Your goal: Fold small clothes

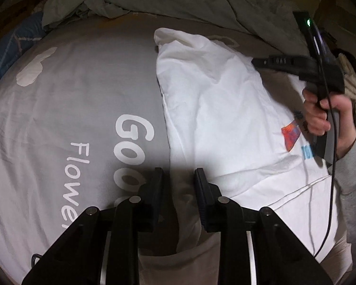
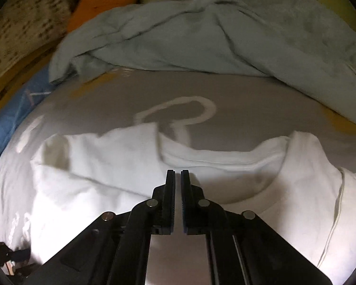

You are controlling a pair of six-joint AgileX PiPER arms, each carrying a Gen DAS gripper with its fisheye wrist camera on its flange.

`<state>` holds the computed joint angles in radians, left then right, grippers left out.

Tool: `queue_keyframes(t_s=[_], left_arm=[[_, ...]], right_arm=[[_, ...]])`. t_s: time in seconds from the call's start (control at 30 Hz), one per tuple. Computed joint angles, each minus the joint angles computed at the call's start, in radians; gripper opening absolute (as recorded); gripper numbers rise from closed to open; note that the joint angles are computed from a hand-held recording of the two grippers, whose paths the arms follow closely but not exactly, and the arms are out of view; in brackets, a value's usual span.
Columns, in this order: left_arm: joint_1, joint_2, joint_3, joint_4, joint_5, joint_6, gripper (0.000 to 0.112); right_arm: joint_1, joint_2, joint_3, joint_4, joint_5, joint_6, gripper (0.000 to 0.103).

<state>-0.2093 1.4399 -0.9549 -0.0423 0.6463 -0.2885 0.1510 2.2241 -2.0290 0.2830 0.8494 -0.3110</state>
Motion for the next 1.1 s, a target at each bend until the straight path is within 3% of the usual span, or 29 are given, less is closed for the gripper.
queue_keyframes(t_s=[0.07,0.13,0.2,0.33,0.4,0.47,0.53,0.57,0.6,0.7,0.77,0.9,0.97,1.03,1.1], left_arm=[[0.054,-0.022,0.001,-0.125,-0.029,0.142,0.026],[0.094,-0.047,-0.012,-0.167,-0.046,0.202,0.034],[0.117,-0.056,-0.035,-0.164,-0.032,0.208,0.036],[0.186,-0.034,-0.030,-0.296,-0.003,0.326,0.036],[0.190,-0.016,-0.011,-0.288,0.006,0.308,0.036],[0.185,0.007,-0.010,-0.290,0.014,0.299,0.035],[0.166,0.014,-0.009,-0.251,-0.003,0.262,0.036],[0.147,0.015,-0.007,-0.213,-0.016,0.226,0.036],[0.129,0.015,-0.005,-0.173,-0.022,0.193,0.036],[0.097,0.000,0.003,-0.107,-0.027,0.131,0.037],[0.114,0.001,0.003,-0.138,-0.021,0.158,0.037],[0.120,-0.001,0.010,-0.153,-0.025,0.174,0.038],[0.119,0.001,0.013,-0.153,-0.028,0.181,0.040],[0.115,0.002,0.011,-0.144,-0.028,0.175,0.041],[0.103,0.011,0.001,-0.131,-0.030,0.159,0.044]], right_arm=[[-0.026,0.003,-0.001,0.088,0.034,-0.067,0.004],[-0.073,-0.034,0.056,0.259,0.044,-0.182,0.015],[-0.115,-0.034,0.042,0.401,0.145,-0.253,0.055],[-0.113,-0.002,-0.026,0.394,0.227,-0.182,0.053],[-0.096,0.055,-0.117,0.352,0.286,-0.131,0.032],[-0.085,0.093,-0.160,0.317,0.312,-0.088,0.031],[-0.074,0.089,-0.125,0.302,0.263,-0.066,0.027],[-0.074,0.084,-0.106,0.312,0.244,-0.075,0.011],[-0.073,0.074,-0.079,0.326,0.216,-0.091,0.004],[-0.071,-0.036,0.123,0.369,0.003,-0.171,0.002],[-0.077,-0.065,0.163,0.372,-0.055,-0.166,0.002],[-0.079,-0.045,0.107,0.263,-0.042,-0.073,0.002],[-0.108,-0.005,0.043,0.341,0.066,-0.128,0.003],[-0.132,0.050,-0.046,0.416,0.205,-0.125,0.017],[-0.131,0.053,-0.047,0.429,0.214,-0.118,0.045]])
